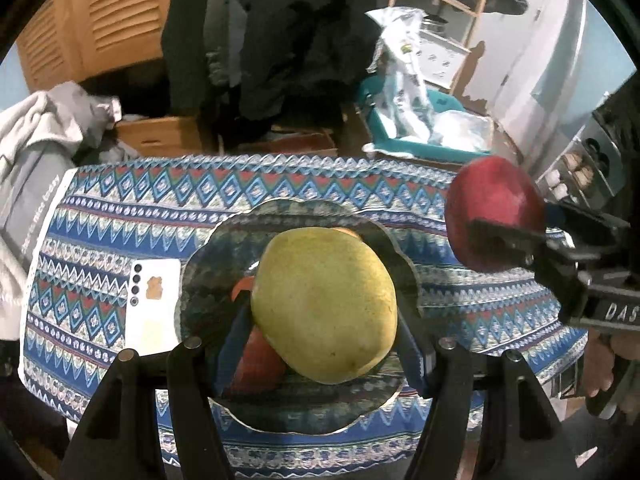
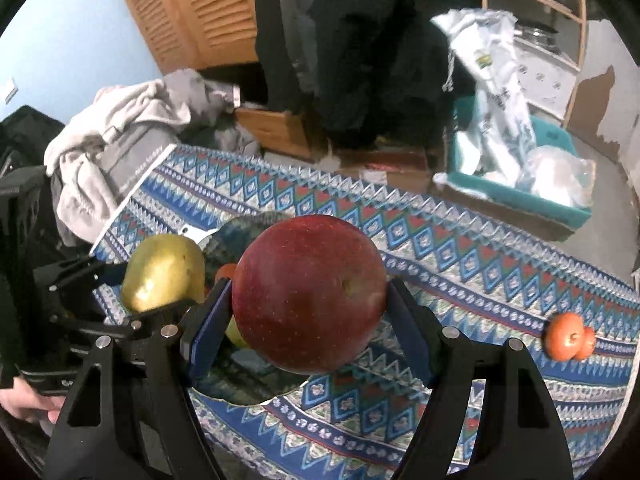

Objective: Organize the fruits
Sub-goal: 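Lift the pear with the left tool while the right tool carries the apple toward the plate, then lower the pear into the plate with the left tool while the right tool releases the apple there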

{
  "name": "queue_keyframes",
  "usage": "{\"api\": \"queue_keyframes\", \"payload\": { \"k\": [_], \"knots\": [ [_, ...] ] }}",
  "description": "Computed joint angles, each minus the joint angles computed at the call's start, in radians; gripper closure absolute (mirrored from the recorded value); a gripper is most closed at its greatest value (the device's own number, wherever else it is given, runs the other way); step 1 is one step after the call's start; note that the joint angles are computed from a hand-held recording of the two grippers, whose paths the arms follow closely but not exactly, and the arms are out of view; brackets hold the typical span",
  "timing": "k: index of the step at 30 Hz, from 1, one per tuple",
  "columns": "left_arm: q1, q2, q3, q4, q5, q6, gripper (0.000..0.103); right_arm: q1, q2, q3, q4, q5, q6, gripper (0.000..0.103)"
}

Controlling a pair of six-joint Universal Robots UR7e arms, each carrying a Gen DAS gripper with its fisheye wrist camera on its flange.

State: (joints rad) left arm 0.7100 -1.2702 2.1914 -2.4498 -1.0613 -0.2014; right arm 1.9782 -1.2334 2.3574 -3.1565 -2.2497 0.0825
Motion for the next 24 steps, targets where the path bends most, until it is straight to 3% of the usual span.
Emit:
{"api": "queue_keyframes", "payload": {
  "k": [18,24],
  "knots": [
    [0.141,0.095,-0.06,0.05,0.021,-0.028,0.035,-0.091,0.115,-0.02,0.038,0.121,0.024,0.026],
    [0.134,0.094,-0.054,0.014,0.028,-0.003,0.035,-0.117,0.131,-0.024,0.061,0.151,0.041,0.026]
  ]
}}
